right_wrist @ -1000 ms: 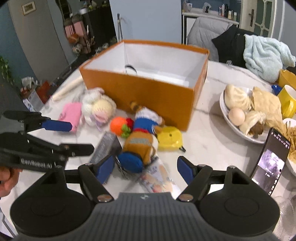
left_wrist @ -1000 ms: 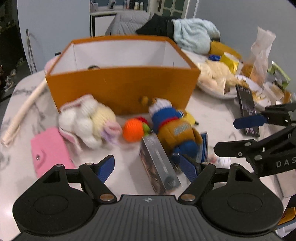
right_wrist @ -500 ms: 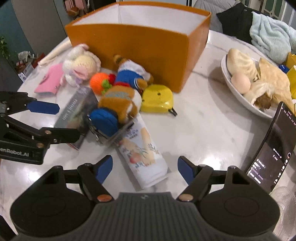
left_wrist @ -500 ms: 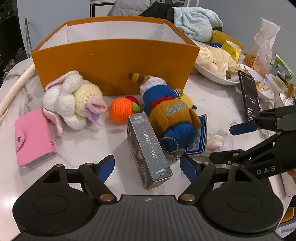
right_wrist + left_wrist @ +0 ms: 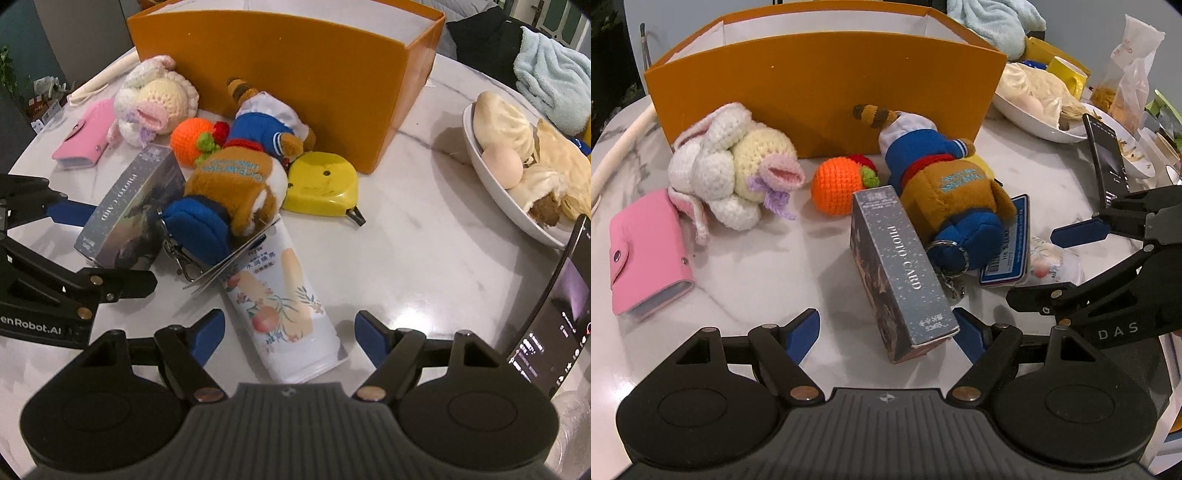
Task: Organize objects
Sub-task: 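Grasp the PHOTO CARD box with the left tool while the right tool grasps the Vaseline tube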
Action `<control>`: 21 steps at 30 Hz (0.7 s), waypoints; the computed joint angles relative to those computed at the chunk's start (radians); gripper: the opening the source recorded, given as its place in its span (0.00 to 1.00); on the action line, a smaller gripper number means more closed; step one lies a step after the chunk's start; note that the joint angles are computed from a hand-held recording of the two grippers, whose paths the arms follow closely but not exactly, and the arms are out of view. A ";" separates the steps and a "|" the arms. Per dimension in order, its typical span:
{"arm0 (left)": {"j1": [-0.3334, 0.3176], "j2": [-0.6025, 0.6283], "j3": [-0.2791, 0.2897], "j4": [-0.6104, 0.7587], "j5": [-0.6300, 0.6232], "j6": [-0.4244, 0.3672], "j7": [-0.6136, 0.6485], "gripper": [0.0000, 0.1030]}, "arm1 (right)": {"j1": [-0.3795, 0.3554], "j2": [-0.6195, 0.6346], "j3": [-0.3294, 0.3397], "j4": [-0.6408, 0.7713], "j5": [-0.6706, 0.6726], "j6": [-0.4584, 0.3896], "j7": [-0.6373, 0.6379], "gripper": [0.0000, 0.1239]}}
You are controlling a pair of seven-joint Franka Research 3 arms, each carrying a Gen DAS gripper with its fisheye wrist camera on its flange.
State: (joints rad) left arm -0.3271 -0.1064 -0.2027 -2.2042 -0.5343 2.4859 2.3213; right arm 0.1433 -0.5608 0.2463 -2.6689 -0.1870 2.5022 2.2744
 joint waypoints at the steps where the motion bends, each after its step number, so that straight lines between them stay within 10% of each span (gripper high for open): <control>1: 0.001 0.000 0.001 0.001 -0.004 -0.001 -0.002 0.89 | -0.001 0.005 0.001 0.002 -0.002 0.000 0.001 0.63; 21: 0.008 0.026 -0.008 0.018 -0.067 0.014 0.033 0.82 | 0.013 0.046 -0.004 0.013 -0.034 0.060 -0.050 0.52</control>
State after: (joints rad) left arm -0.3189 -0.0803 -0.2102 -2.1860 -0.6015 2.4994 2.3545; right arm 0.1563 -0.5151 0.2428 -2.6560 -0.2206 2.5626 2.2240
